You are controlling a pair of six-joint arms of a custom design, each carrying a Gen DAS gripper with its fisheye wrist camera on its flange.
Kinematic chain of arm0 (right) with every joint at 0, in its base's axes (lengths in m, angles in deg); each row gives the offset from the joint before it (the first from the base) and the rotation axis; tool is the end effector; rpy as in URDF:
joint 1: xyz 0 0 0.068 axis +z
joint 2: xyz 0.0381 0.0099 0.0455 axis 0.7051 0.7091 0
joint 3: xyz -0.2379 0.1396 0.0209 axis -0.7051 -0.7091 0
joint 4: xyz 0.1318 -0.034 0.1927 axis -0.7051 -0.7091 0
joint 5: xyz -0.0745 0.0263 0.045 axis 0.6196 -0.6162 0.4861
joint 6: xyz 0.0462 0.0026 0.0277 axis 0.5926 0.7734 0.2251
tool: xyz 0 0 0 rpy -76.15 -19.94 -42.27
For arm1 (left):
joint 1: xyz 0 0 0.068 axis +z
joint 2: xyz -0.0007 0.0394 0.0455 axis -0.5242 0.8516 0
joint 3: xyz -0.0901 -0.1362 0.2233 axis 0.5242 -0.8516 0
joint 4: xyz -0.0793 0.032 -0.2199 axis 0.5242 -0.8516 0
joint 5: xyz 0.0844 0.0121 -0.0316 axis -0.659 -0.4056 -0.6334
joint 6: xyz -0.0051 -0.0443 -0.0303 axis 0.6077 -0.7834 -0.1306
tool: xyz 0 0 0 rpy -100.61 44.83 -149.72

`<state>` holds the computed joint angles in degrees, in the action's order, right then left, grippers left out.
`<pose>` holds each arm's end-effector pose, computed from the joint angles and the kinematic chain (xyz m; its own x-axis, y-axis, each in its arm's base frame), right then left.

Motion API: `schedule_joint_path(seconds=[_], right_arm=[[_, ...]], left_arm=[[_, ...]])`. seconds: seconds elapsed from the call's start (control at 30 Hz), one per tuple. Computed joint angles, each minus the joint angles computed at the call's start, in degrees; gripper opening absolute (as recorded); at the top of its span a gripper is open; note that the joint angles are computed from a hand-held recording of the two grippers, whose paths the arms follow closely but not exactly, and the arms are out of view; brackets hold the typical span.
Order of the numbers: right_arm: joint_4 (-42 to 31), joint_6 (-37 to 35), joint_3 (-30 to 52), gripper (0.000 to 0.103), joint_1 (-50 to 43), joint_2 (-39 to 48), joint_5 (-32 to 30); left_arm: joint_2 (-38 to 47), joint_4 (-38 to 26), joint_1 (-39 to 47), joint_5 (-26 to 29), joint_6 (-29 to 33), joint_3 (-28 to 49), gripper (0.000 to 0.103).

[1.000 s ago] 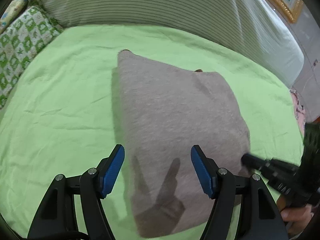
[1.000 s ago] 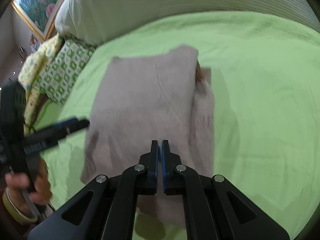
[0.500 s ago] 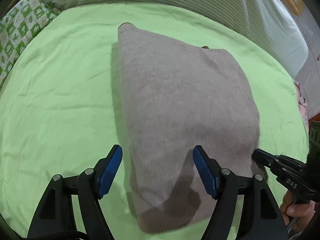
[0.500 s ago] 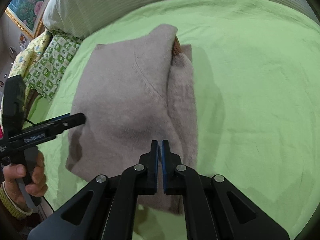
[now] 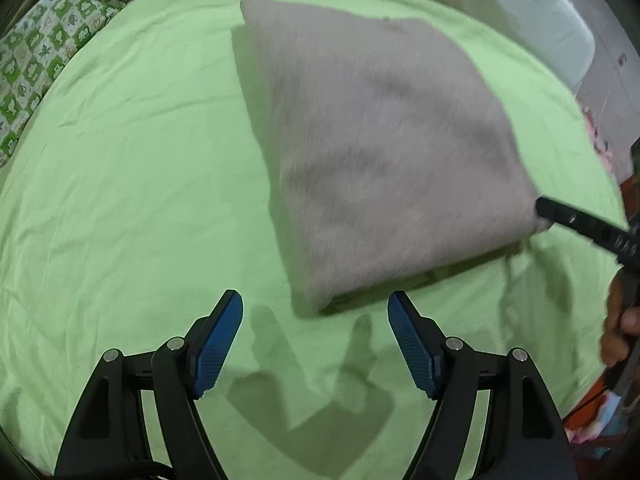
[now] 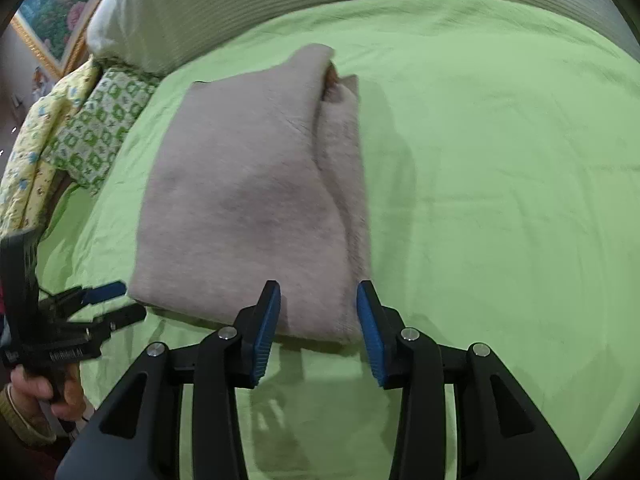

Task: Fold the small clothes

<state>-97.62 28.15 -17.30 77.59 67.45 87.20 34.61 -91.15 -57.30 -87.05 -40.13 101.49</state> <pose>0.1625 0.0957 0.1717 -0.8695 0.1498 -0.4707 0.1020 0.9868 0.1256 0.2142 -0.0983 0.1428 -0.9454 -0.1696 -0.2782 -0.1611 0.9855 -0.0532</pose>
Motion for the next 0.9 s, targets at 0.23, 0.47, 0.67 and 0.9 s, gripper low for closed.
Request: schedule_joint_path(seconds=[0.23, 0.47, 0.67, 0.9], right_arm=[[1.81, 0.03, -0.97, 0.041, -1.47, 2.0, -0.21], [0.61, -1.36, -0.52, 0.01, -1.02, 0.88, -0.27], [2.89, -2.28, -2.72, 0.009, -3.35, 2.15, -1.97], [1.01, -1.76, -2.56, 0.018, -6.63, 0.21, -5.64]], left_arm=[[3.0, 5.11, 2.25, -2.14, -2.99, -1.6, 0.056], [2.63, 5.61, -1.26, -3.33, -1.92, -1.26, 0.013], [3.28, 6.2, -1.52, -3.39, -2.57, -1.78, 0.013], [1.65, 2.62, -4.14, -4.29, -5.72, -1.71, 0.013]])
